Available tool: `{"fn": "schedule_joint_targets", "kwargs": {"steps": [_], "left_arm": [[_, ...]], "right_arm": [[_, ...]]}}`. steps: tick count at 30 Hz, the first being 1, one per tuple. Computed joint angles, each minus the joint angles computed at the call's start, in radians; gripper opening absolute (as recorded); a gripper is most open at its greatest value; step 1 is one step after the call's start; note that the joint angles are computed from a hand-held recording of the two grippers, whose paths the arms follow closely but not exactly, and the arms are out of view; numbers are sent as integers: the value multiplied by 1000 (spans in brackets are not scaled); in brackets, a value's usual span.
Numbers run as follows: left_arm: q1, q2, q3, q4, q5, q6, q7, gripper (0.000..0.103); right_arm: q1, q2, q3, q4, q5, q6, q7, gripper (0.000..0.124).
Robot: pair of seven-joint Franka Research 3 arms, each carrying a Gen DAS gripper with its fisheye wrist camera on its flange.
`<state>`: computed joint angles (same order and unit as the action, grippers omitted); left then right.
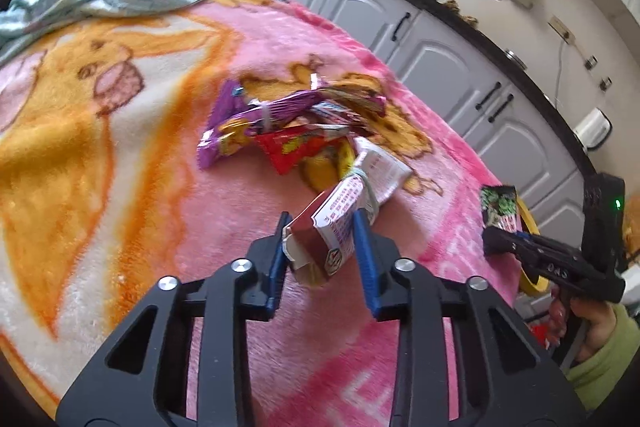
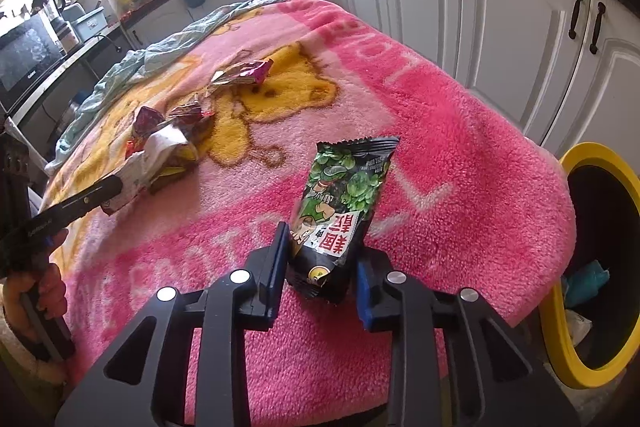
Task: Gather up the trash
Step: 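Close the left tool on the white-red carton while the right tool grasps the green snack bag, then carry the carton with the left tool while the right tool carries the snack bag to the bin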
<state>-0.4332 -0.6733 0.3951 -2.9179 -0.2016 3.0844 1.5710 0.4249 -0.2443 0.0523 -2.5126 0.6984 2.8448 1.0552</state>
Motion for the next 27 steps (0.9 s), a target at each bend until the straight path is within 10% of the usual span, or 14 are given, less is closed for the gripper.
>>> {"fn": "schedule_joint_targets", "kwargs": {"steps": [18,27], "left_arm": [[44,-36,-253,32,147,12,-130,16],[-13,46,-272,131,193,37,-181,16]], "right_arm": [[12,-140,-63,-17,124,-57,-130,19],[-37,-221,-101,-39,113,-56,-145,19]]}}
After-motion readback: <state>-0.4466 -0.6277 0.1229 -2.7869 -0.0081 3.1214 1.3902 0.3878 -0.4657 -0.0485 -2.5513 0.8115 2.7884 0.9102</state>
